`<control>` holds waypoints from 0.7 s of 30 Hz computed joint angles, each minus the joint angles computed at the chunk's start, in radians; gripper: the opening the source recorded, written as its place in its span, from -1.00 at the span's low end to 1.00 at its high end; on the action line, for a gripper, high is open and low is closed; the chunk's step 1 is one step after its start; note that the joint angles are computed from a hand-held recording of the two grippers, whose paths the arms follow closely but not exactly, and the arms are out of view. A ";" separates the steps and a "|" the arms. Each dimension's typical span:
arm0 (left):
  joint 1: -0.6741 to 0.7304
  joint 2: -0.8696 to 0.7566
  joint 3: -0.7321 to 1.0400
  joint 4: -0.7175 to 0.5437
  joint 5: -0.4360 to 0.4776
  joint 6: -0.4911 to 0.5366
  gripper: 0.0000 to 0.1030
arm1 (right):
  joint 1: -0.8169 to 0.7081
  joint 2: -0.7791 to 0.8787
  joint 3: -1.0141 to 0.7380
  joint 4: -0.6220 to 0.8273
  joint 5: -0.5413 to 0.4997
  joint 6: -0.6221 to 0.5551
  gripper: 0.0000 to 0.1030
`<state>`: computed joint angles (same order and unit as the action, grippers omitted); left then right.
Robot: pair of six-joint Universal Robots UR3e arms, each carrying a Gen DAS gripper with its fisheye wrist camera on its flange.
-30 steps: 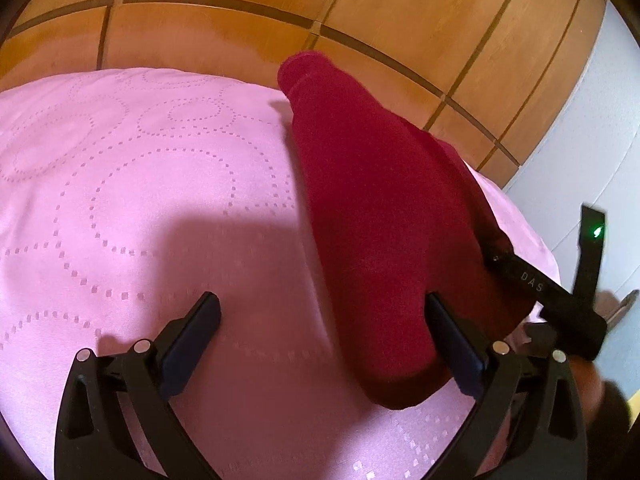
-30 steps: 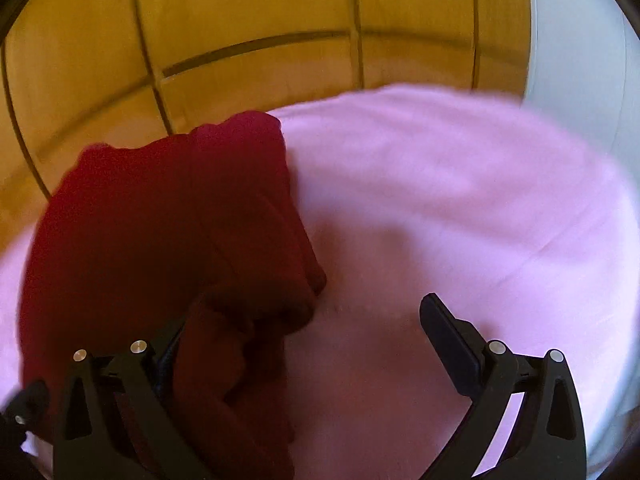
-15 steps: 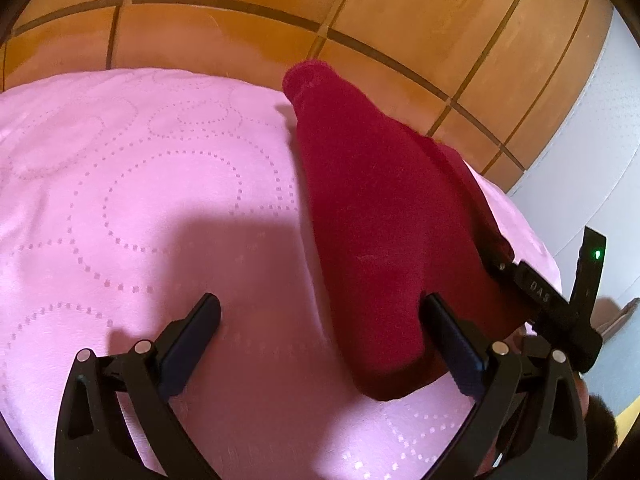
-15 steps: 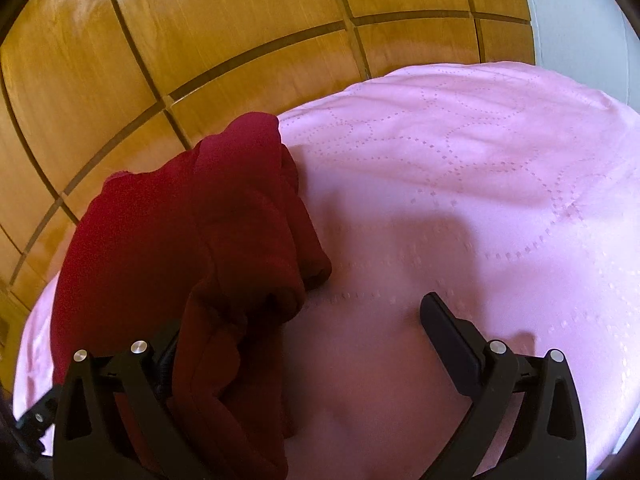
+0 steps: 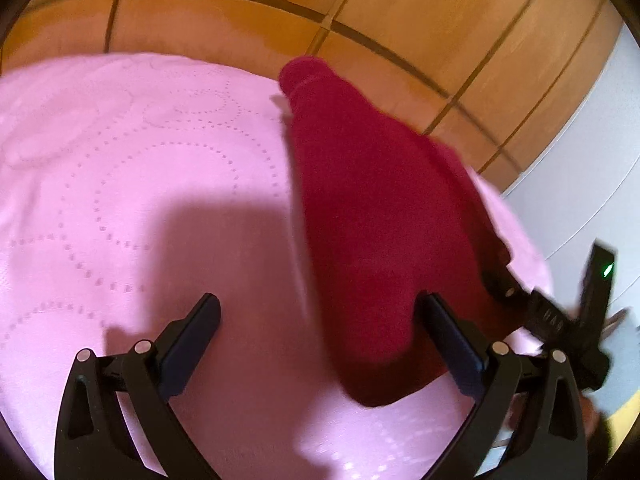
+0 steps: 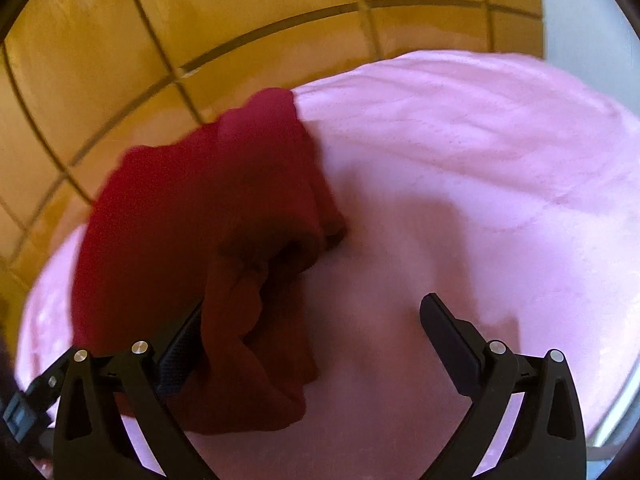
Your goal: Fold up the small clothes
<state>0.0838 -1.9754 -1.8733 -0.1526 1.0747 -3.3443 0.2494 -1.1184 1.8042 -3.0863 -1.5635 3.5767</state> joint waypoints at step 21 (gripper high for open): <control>-0.041 -0.241 0.442 -0.294 -0.178 0.099 -0.01 | -0.102 0.186 -0.129 -0.159 0.387 0.043 0.37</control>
